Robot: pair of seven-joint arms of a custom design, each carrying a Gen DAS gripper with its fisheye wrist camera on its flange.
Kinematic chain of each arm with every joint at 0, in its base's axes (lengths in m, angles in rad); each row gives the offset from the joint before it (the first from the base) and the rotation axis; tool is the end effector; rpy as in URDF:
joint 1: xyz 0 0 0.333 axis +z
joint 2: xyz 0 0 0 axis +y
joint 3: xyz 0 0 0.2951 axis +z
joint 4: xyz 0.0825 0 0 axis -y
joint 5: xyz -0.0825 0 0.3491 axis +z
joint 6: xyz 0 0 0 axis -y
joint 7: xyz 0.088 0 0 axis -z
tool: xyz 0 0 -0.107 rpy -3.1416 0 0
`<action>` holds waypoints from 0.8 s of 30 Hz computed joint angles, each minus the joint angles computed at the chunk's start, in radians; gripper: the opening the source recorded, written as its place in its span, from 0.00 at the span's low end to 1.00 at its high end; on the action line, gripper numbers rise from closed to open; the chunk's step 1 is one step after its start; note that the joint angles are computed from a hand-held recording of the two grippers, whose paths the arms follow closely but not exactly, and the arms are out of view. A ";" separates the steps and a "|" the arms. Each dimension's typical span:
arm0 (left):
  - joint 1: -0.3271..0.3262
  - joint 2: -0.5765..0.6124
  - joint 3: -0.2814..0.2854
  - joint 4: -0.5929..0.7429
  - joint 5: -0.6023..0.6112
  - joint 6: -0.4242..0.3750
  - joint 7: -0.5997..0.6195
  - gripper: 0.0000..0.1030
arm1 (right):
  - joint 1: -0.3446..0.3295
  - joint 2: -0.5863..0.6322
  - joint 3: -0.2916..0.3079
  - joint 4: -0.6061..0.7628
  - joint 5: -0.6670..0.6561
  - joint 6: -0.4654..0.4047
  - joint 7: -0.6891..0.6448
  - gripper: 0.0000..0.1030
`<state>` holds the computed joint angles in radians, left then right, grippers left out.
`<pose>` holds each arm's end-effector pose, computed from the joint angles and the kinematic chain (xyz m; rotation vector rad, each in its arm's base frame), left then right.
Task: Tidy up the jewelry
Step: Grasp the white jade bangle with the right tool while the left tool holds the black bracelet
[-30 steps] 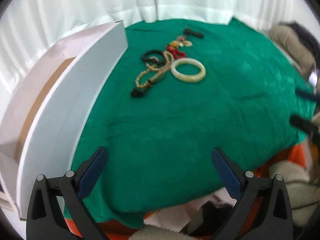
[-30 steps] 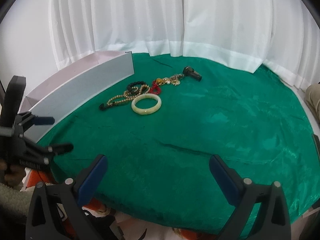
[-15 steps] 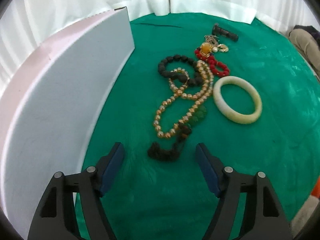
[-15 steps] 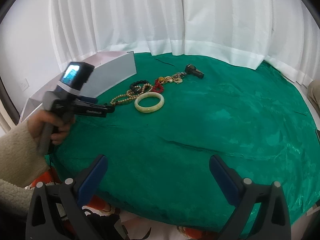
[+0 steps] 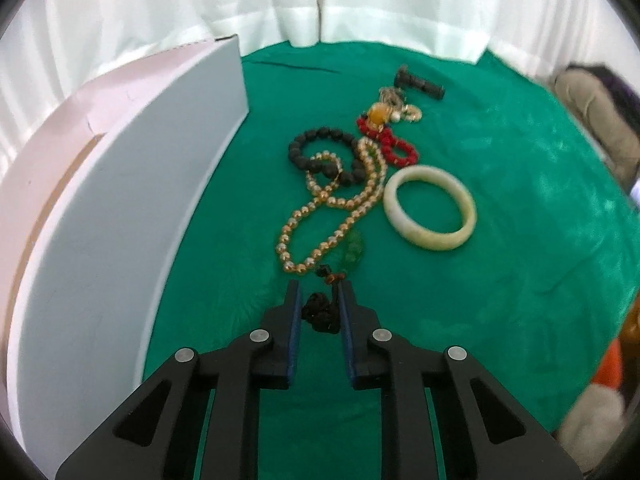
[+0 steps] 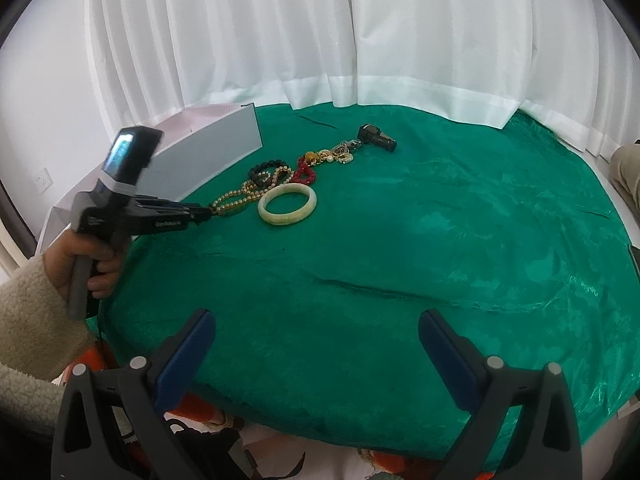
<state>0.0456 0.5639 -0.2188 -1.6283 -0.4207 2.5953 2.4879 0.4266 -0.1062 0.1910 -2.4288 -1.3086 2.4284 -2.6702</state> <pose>0.6758 -0.0860 0.3432 -1.1790 2.5848 -0.7594 0.3791 0.2653 0.3610 -1.3461 2.0495 -0.9469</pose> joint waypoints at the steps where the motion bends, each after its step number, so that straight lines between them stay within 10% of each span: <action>1: 0.011 -0.007 -0.006 0.002 -0.015 -0.018 -0.004 0.16 | -0.001 -0.001 -0.002 -0.001 0.001 0.006 0.003 1.00; 12: 0.083 -0.138 -0.005 -0.053 -0.182 -0.140 -0.002 0.16 | -0.076 -0.022 -0.055 -0.025 -0.047 0.147 -0.016 1.00; 14: 0.091 -0.163 0.005 -0.077 -0.210 -0.145 0.001 0.16 | -0.106 0.013 -0.079 0.013 -0.042 0.208 -0.094 0.85; 15: 0.091 -0.169 0.011 -0.082 -0.218 -0.149 0.001 0.16 | -0.121 0.040 -0.095 0.040 -0.034 0.267 -0.144 0.68; 18: 0.089 -0.181 0.026 -0.094 -0.228 -0.154 -0.005 0.16 | -0.157 0.180 -0.131 0.174 0.100 0.424 -0.396 0.58; 24: 0.098 -0.200 0.041 -0.102 -0.248 -0.174 -0.004 0.16 | -0.206 0.490 -0.080 0.537 0.538 0.374 -1.017 0.47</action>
<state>0.1436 0.3643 -0.1782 -1.7308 -0.6683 2.4217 2.4843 0.2202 0.3837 0.1110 -1.8917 -0.7711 2.8027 -3.6876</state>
